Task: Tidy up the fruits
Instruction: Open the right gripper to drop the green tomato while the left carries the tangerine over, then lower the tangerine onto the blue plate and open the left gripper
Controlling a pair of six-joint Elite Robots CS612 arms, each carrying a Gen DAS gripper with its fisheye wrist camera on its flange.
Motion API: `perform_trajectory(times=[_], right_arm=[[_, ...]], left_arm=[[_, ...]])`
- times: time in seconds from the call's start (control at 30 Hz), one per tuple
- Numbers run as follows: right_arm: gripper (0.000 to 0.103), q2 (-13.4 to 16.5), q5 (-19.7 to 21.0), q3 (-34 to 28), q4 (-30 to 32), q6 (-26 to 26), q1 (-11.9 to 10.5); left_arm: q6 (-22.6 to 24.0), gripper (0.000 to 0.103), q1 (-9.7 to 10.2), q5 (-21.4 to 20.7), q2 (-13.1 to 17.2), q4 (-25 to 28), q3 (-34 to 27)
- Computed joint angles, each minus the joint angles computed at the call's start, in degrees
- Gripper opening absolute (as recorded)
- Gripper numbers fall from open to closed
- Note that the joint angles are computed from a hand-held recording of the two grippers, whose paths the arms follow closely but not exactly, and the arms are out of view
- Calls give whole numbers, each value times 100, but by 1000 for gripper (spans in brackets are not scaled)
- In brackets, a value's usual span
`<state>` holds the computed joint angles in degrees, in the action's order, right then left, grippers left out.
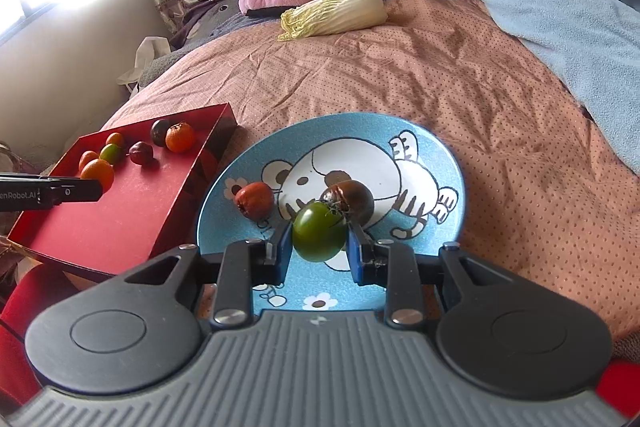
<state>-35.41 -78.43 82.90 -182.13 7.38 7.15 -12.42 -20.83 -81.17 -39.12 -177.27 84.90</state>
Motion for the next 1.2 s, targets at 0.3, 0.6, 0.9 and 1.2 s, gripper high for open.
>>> perform_trajectory(times=[0.3,0.6,0.9,1.2], right_arm=[[33,103,-279,-88,115,-93,9],[65,59,-173,-32,-135,-55,-24],[75,-243,-3,403,-594,-19,-51],[80,-475,185,695,-610,-35,-37]], left_arm=[[257,32,-125,-179,41,23,-112],[360,32,-219,-369,158,85,-323],[483,32,-310,-479,311,188,-613],[596,32,-394,-634,577,383,-1099]])
